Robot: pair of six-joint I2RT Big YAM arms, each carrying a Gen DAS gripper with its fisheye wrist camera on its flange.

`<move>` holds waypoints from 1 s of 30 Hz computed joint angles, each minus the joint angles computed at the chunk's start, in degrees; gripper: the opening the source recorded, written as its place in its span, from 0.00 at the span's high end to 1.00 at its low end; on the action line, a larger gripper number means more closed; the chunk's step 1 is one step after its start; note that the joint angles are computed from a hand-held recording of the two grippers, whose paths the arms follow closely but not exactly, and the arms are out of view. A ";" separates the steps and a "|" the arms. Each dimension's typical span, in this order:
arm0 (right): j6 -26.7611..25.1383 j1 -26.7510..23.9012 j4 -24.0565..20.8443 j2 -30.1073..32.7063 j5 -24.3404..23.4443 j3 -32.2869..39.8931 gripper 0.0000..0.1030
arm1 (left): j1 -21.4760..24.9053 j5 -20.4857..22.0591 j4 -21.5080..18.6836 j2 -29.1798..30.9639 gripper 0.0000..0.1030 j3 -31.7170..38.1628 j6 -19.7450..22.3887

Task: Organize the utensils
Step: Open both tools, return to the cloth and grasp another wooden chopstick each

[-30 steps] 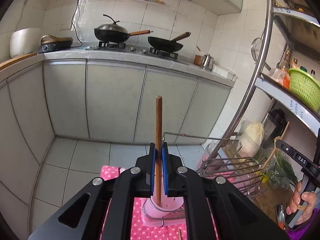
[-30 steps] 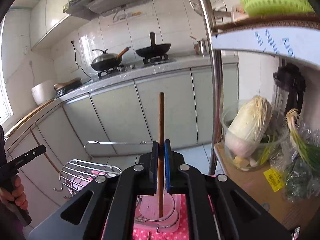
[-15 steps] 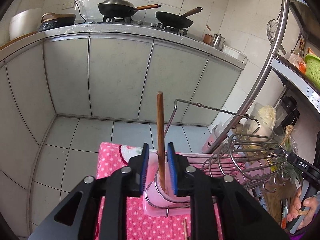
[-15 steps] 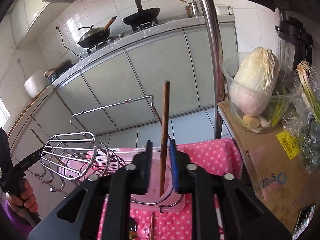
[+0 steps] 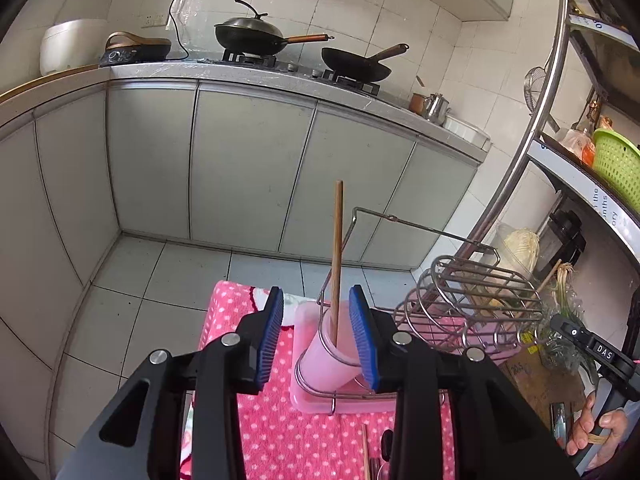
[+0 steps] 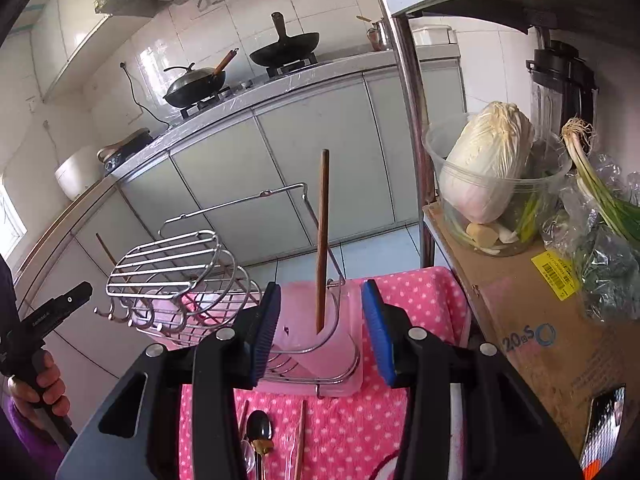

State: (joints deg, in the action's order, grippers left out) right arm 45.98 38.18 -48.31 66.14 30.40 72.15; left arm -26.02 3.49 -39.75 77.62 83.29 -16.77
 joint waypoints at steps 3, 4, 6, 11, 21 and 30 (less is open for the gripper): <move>1.59 3.11 -0.87 -1.28 2.76 -1.27 0.58 | -1.12 -0.85 0.73 -2.79 0.68 -3.16 0.55; 2.20 4.30 -1.03 -1.58 3.46 -1.76 0.58 | -1.45 -0.81 0.95 -3.60 0.68 -4.15 0.66; 3.46 6.39 -1.40 -1.93 4.20 -2.60 0.58 | -2.12 -0.58 0.96 -5.10 0.68 -6.14 0.66; 6.93 10.39 -2.32 -1.70 4.65 -4.61 0.58 | -3.98 0.97 0.11 -7.41 0.68 -10.46 -0.17; 13.06 12.43 -2.34 -0.30 -0.37 -9.21 0.58 | -7.71 1.51 -2.58 -5.78 0.68 -16.06 -2.18; 16.47 11.41 0.48 -1.15 -5.79 -13.20 0.58 | -8.49 7.27 -11.12 4.58 0.74 -10.20 -2.78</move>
State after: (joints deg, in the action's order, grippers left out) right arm 62.45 49.59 -47.84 64.99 24.61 58.95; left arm -34.50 10.76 -50.87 82.20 73.09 -19.55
